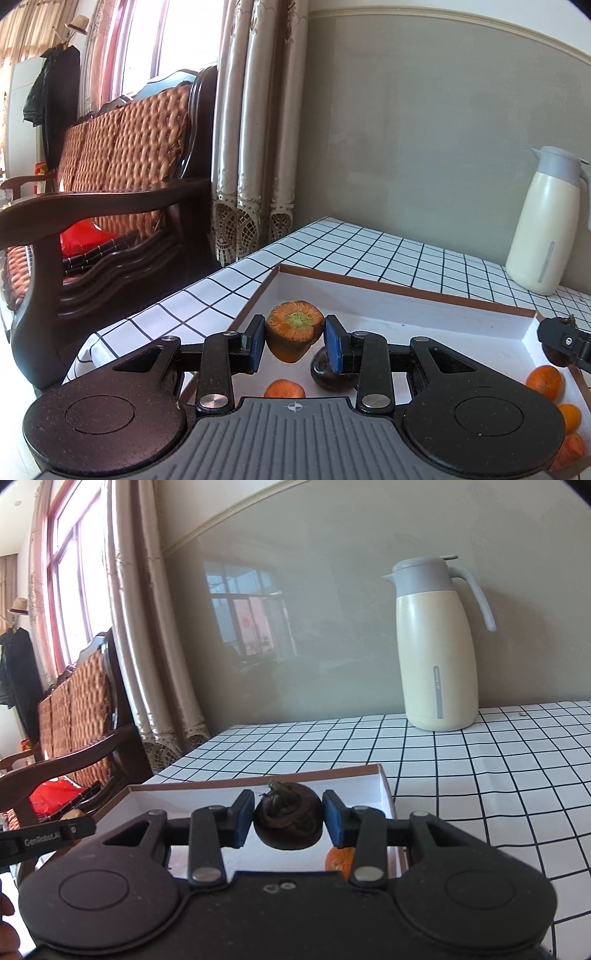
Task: Organize fruits
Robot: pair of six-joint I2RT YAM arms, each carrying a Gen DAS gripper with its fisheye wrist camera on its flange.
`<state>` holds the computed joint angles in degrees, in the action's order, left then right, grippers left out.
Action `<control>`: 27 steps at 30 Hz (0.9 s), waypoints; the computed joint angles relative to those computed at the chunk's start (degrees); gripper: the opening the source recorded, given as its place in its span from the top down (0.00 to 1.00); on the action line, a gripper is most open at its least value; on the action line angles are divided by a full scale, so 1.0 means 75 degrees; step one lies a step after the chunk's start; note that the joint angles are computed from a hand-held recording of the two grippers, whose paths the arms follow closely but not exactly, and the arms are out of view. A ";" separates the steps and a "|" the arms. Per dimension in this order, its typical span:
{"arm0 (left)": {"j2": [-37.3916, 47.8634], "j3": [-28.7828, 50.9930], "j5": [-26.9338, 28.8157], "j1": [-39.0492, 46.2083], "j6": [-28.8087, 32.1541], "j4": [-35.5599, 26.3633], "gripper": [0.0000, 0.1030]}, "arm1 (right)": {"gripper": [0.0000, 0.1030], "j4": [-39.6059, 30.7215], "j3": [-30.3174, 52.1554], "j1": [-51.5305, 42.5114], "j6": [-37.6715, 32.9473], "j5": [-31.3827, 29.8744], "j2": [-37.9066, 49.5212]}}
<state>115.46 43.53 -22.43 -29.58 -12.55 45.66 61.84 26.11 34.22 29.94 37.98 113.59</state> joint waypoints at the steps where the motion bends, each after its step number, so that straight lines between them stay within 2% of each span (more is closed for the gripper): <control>1: 0.0026 0.0097 0.0055 0.0034 0.0009 -0.0100 0.66 | 0.69 -0.0088 0.0037 -0.0019 0.0054 0.0033 0.0002; 3: 0.0111 0.0267 0.0020 0.0063 0.0037 -0.0180 0.66 | 0.64 -0.0650 0.0258 -0.0089 0.0135 0.0074 -0.0053; 4: 0.0157 0.0403 0.0063 0.0076 0.0170 -0.0310 0.66 | 0.56 -0.0967 0.0353 -0.0134 0.0211 0.0047 -0.0111; 5: 0.0198 0.0543 0.0125 0.0112 0.0240 -0.0477 0.54 | 0.30 -0.0791 0.0282 -0.0106 0.0307 0.0185 -0.0101; 6: 0.0208 0.0613 0.0057 0.0111 0.0171 -0.0595 0.38 | 0.18 -0.0232 0.0111 0.0030 0.0232 0.0550 -0.0017; 7: 0.0164 0.0622 -0.0067 0.0083 0.0090 -0.0668 0.01 | 0.16 0.0275 -0.0017 0.0182 -0.0050 0.0928 0.0036; 10: 0.0041 0.0057 -0.0277 -0.0043 0.0371 0.0560 0.00 | 0.12 0.1449 -0.0344 0.0378 -0.0778 0.1110 0.0073; 11: 0.0035 -0.0032 -0.0332 -0.0096 0.0536 0.0796 0.00 | 0.07 0.1652 -0.0400 0.0420 -0.0831 0.1119 0.0107; 16: 0.0041 -0.0097 -0.0462 -0.0194 0.0742 0.0848 0.00 | 0.06 0.2144 -0.0631 0.0387 -0.0903 0.0882 0.0073; 27: -0.0050 -0.0355 -0.0701 -0.0430 0.1064 0.1168 0.00 | 0.06 0.0951 -0.0456 0.0230 -0.0321 0.0556 -0.0140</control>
